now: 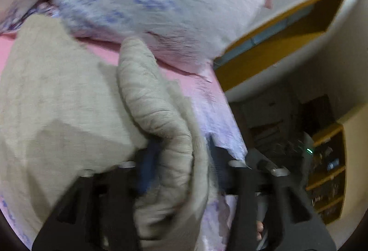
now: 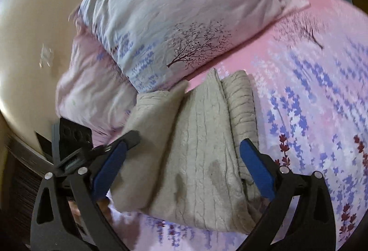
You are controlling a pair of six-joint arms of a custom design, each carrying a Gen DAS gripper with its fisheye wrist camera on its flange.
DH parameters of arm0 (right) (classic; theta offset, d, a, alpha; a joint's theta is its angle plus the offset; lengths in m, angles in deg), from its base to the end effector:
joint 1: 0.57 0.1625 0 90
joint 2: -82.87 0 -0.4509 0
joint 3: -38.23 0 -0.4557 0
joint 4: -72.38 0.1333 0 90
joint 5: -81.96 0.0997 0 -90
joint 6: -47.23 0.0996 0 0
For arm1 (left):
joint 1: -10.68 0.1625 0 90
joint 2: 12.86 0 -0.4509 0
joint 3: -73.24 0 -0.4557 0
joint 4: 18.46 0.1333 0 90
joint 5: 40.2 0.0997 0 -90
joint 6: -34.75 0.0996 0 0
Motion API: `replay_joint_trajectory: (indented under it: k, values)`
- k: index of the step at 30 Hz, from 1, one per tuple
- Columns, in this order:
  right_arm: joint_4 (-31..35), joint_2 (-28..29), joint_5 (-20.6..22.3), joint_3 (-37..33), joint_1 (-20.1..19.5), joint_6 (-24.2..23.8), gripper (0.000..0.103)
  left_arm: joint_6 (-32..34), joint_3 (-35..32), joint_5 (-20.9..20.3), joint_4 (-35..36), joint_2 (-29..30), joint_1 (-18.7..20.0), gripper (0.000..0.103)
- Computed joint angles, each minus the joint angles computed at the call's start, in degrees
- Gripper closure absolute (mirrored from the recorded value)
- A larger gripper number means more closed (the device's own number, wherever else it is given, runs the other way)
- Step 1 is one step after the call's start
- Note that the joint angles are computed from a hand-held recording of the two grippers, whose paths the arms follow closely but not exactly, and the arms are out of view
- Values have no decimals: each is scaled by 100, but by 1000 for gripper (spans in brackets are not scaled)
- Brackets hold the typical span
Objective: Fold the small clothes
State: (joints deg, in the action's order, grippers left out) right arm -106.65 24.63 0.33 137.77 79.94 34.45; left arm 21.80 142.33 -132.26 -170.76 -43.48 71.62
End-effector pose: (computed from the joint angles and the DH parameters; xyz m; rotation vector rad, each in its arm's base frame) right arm 0.0271 -0.7342 0.2526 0.1736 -2.8390 1.2742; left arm -0.3122 -0.8289 0.0579 -0.4184 -2.8779 0.5541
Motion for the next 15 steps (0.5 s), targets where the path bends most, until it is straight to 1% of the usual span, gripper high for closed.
replay_joint_trajectory:
  k: [1,2,3,4,5,6,8,10,11,12,13,14,15]
  values:
    - [120,-6,158,-42,-45,133,7,60,21,-302,-79,-13,15,15]
    - [273,-5,335,-96,-91,239,9,115,47,-599,-182,-30,26,11]
    - [402,15,446,-163,-118,297,10,218,109,-796,-259,-90,21,11]
    - [439,12,482,-175,-129,342,11,304,176,-819,-286,-167,11,11]
    - [437,-21,492,-139,-151,339,13,360,266,-746,-324,-258,-1,11]
    - [490,-21,463,-158,-135,315,14,348,401,-543,-424,-395,-11,11]
    - [576,-26,392,-186,-101,248,20,250,676,-187,-623,-639,2,11]
    - [742,12,288,-277,-34,154,26,206,968,548,-730,-901,-18,10]
    - [826,43,187,-333,13,119,26,210,1044,862,-694,-987,-26,10]
    - [955,96,36,-426,73,86,26,203,1137,1127,-654,-1078,-7,10]
    - [1051,139,-75,-499,111,51,26,152,1203,1279,-612,-1121,15,10]
    - [1151,202,-277,-592,171,18,26,101,1225,1368,-528,-1141,50,10]
    - [1239,298,-580,-716,251,9,27,21,1294,1487,-391,-1192,90,10]
